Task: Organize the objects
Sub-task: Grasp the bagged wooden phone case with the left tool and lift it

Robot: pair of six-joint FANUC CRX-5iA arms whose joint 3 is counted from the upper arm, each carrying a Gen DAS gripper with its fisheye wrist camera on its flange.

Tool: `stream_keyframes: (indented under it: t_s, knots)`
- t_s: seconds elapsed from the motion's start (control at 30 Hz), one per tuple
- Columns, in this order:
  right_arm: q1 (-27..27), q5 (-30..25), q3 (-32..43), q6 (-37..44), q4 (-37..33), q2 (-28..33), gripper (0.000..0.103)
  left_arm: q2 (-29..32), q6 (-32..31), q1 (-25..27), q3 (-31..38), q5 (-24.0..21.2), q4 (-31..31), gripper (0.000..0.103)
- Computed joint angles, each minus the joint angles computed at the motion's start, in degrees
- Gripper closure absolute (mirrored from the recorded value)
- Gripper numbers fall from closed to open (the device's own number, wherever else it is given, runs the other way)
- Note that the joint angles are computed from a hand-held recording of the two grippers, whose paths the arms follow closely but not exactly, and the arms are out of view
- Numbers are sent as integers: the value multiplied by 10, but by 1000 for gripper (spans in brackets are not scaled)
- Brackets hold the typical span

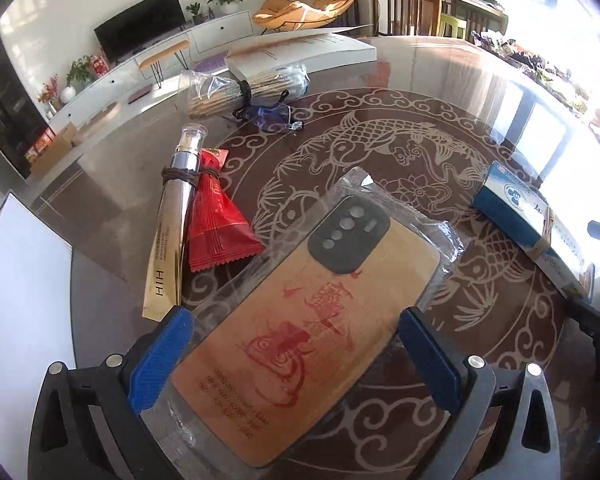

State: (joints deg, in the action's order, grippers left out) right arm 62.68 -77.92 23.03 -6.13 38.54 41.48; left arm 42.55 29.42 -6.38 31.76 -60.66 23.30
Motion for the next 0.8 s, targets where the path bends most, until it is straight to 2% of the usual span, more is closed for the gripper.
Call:
stream_keyframes:
  t_s: [0.03,0.1,0.17,0.23,0.27,0.3,0.37,0.43,0.5,0.67,0.73,0.77,0.8]
  knots:
    - [0,0,0,0,0,0,3,24,22,5,33,-39,12,0]
    - [0,2,0,-1,0,0,3,32,8,13,45,-67,28,0]
    - [0,2,1,-1,0,1,3,36,-40,19,55,-124,30,0]
    - [0,2,2,-1,0,1,3,50,-83,23,93,-213,11,0]
    - [0,2,2,-1,0,1,3,40,-105,24,85,-228,-5,0]
    - [-1,2,3,-1,0,2,3,25,-121,24,67,-213,-13,0]
    - [0,3,1,-1,0,1,3,-17,-134,21,3,-128,-21,0]
    - [0,3,2,-1,-1,1,3,-32,-119,18,-26,-74,-13,0]
    - [-1,2,3,-1,0,2,3,-27,-82,11,-27,-51,-12,0]
    - [0,1,4,0,0,2,3,-10,0,-7,-17,-44,-18,0]
    - [0,2,3,-2,0,2,3,-25,4,-11,-49,-10,-3,2]
    - [0,1,4,-2,-1,3,3,-38,-3,-9,-77,16,15,17]
    - [0,1,4,-3,-1,3,3,-50,-8,-7,-103,39,34,26]
